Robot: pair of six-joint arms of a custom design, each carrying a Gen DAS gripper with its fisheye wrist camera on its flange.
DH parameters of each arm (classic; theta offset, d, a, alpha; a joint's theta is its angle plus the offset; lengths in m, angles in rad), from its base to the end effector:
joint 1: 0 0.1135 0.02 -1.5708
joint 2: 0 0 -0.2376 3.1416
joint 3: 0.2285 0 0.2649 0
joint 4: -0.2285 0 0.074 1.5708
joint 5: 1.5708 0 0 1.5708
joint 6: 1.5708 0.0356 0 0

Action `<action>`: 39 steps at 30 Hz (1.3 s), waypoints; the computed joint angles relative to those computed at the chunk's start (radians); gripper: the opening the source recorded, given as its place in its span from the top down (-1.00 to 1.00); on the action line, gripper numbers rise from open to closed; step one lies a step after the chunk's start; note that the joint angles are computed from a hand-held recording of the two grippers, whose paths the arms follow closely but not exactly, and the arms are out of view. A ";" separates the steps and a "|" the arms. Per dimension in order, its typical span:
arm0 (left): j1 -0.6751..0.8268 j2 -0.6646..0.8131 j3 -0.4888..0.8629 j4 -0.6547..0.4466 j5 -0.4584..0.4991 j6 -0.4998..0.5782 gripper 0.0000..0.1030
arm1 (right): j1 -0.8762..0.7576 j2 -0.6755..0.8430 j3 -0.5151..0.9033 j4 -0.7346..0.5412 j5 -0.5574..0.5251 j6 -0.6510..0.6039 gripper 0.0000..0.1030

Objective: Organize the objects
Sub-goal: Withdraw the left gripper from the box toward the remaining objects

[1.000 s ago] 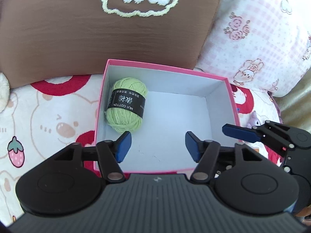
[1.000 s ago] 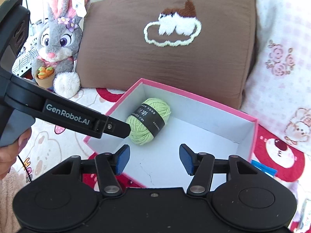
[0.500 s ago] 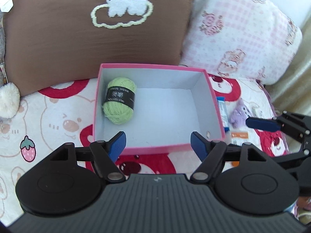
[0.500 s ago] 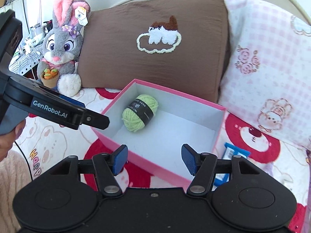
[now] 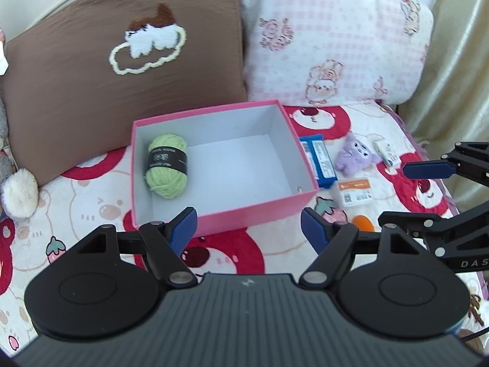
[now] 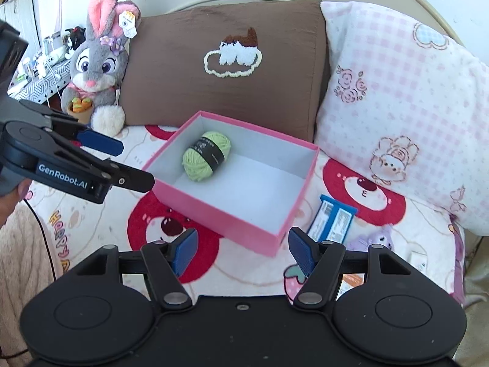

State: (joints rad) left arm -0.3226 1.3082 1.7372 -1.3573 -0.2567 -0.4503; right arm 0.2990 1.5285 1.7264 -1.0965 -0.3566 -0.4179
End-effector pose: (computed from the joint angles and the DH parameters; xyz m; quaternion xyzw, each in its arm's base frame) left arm 0.2238 -0.0653 0.4180 -0.1004 0.9365 -0.0055 0.3358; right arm 0.3002 0.1055 0.3764 -0.3807 0.8495 0.1478 0.3340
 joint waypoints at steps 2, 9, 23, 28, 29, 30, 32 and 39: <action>-0.025 0.006 -0.020 0.009 0.002 -0.023 -0.49 | -0.018 -0.028 -0.029 -0.007 -0.005 -0.021 -0.38; -0.071 0.031 -0.079 0.022 0.089 -0.068 -0.49 | -0.081 -0.087 -0.106 -0.029 -0.004 -0.065 -0.45; -0.123 0.202 0.010 0.072 0.206 -0.084 -0.66 | -0.183 -0.130 -0.218 -0.005 -0.033 -0.114 -0.73; -0.128 0.198 -0.064 0.200 0.230 -0.131 -0.67 | -0.205 -0.145 -0.270 0.050 -0.048 -0.120 -0.73; -0.131 0.207 -0.064 0.215 0.229 -0.125 -0.67 | -0.210 -0.149 -0.282 0.065 -0.051 -0.122 -0.73; -0.138 0.221 -0.058 0.225 0.219 -0.121 -0.67 | -0.217 -0.156 -0.301 0.087 -0.058 -0.124 -0.73; -0.152 0.242 -0.053 0.255 0.189 -0.116 -0.67 | -0.233 -0.189 -0.366 0.158 -0.084 -0.124 -0.73; -0.152 0.327 -0.048 0.371 0.195 -0.132 -0.67 | -0.257 -0.230 -0.523 0.366 -0.104 -0.102 -0.73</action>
